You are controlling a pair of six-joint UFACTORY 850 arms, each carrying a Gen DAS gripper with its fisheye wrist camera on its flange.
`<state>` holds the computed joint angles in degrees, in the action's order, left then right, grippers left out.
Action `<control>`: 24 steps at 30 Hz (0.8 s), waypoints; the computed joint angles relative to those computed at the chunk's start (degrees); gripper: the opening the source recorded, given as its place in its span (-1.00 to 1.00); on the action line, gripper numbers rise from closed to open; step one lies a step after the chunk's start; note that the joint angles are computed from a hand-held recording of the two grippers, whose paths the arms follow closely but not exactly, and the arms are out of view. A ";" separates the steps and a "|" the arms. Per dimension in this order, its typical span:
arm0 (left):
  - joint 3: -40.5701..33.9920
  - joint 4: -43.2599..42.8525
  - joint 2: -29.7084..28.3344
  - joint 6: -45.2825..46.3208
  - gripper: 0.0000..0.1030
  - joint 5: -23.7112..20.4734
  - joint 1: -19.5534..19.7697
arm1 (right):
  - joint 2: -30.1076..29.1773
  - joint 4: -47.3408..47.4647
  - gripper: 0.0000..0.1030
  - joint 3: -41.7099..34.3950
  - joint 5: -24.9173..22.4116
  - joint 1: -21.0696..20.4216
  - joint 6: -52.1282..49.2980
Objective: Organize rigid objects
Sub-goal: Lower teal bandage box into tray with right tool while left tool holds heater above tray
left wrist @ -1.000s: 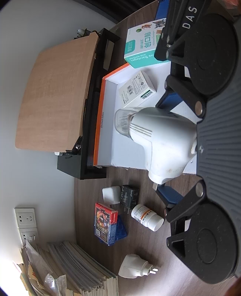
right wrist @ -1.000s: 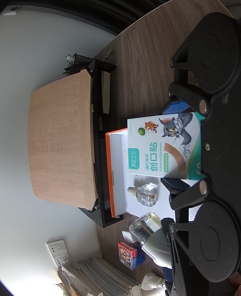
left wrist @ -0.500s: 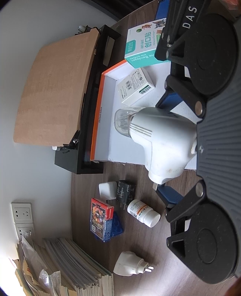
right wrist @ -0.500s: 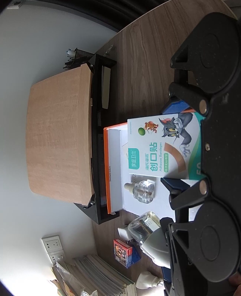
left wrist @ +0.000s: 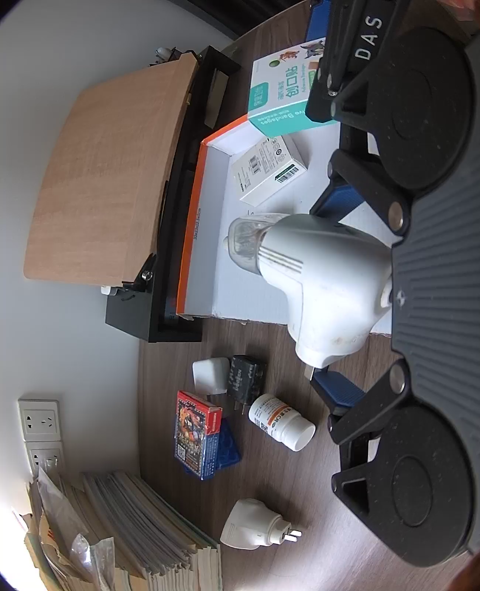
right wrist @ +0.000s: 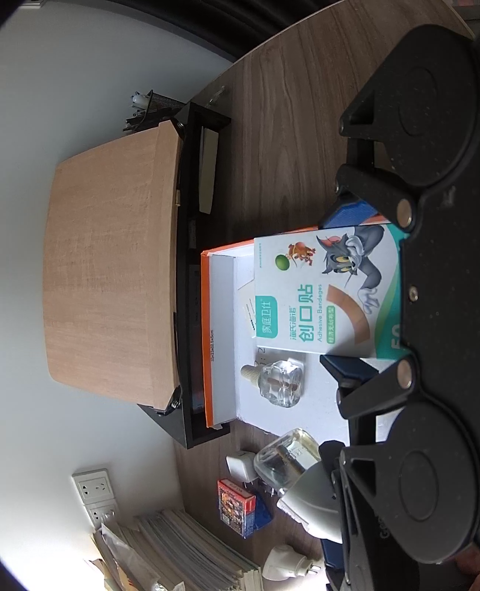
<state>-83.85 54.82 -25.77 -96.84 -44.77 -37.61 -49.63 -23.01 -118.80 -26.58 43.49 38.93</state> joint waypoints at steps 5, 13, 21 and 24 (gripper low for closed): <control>-0.53 -0.55 -0.48 0.83 0.73 0.20 0.02 | -0.53 0.61 0.63 -0.76 -0.48 -0.16 -0.64; -1.12 -1.20 -1.10 1.52 0.73 0.11 0.22 | -1.89 2.02 0.63 -2.58 -1.28 -0.40 -1.84; -1.04 -2.04 -1.26 1.84 0.73 0.29 0.43 | -3.14 4.32 0.63 -4.40 -2.03 -0.71 -4.47; -0.90 -2.21 -1.18 2.09 0.73 0.24 0.46 | -3.71 5.25 0.63 -5.34 -2.44 -0.78 -5.34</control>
<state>-84.75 52.62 -26.95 -94.74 -44.53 -37.15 -53.35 -17.76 -124.14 -29.02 42.71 33.59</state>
